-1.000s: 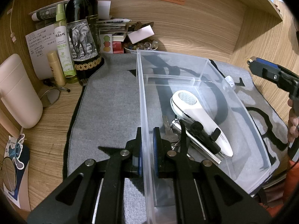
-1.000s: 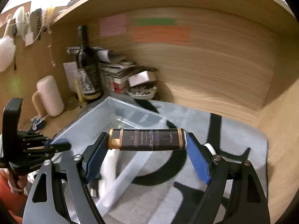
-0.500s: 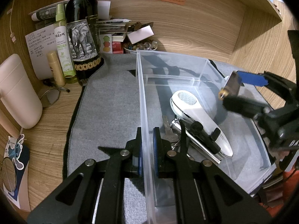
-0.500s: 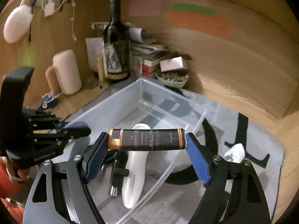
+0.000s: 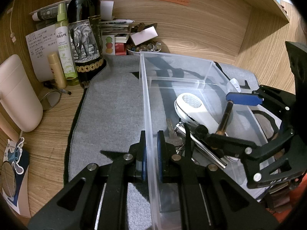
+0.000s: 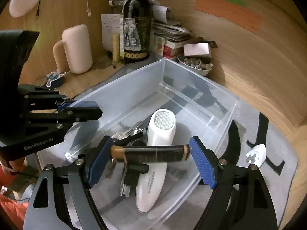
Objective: Organize rigid objects
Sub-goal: 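Carry the brown-and-gold tube into the clear box and open the right gripper, then move the right gripper to the white plug adapter and grasp it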
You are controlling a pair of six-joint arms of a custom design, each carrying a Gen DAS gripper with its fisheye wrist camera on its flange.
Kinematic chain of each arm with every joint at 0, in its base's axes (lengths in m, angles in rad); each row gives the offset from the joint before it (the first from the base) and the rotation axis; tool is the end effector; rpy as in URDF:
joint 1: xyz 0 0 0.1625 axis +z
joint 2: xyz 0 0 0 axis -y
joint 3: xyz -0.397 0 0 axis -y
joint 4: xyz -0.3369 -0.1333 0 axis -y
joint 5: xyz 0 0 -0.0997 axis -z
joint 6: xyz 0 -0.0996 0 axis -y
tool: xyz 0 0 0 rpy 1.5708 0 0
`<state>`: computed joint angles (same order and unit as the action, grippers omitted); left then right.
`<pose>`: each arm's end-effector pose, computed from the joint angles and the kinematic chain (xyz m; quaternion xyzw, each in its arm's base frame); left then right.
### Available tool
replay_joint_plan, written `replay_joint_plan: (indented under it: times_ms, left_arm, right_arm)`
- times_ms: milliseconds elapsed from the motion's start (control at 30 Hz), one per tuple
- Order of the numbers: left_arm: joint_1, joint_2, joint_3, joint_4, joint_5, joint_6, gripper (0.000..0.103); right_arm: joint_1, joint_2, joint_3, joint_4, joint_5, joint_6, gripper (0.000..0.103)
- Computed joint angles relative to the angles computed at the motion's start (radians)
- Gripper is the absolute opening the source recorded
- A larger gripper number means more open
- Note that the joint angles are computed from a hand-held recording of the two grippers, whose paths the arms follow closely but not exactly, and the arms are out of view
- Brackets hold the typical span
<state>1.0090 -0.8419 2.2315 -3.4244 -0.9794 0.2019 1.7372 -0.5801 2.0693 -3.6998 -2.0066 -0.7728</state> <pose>-0.0806 -0.4825 0.0979 0.2847 0.8889 -0.2672 0.2397 0.1717 -0.4715 0.0314 0.3588 -0.8573 0.2318 0.2875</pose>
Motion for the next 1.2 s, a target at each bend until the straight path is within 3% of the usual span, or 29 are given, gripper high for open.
replay_joint_plan:
  times_ms: [200, 633, 933, 1200]
  left_arm:
    - [0.0, 0.0, 0.0, 0.0, 0.0, 0.0, 0.007]
    - [0.0, 0.0, 0.0, 0.0, -0.001, 0.0, 0.007]
    - [0.0, 0.001, 0.0, -0.002, 0.0, 0.0, 0.007]
    - [0.0, 0.003, 0.001, -0.007, 0.002, 0.0, 0.007]
  right_arm:
    - [0.002, 0.001, -0.003, 0.007, 0.0, 0.007, 0.08]
    - [-0.007, -0.073, 0.039, -0.111, 0.038, 0.028, 0.081]
    - [-0.061, -0.146, 0.048, -0.209, 0.032, 0.107, 0.082]
    - [-0.142, -0.174, -0.003, -0.151, -0.033, 0.153, 0.084]
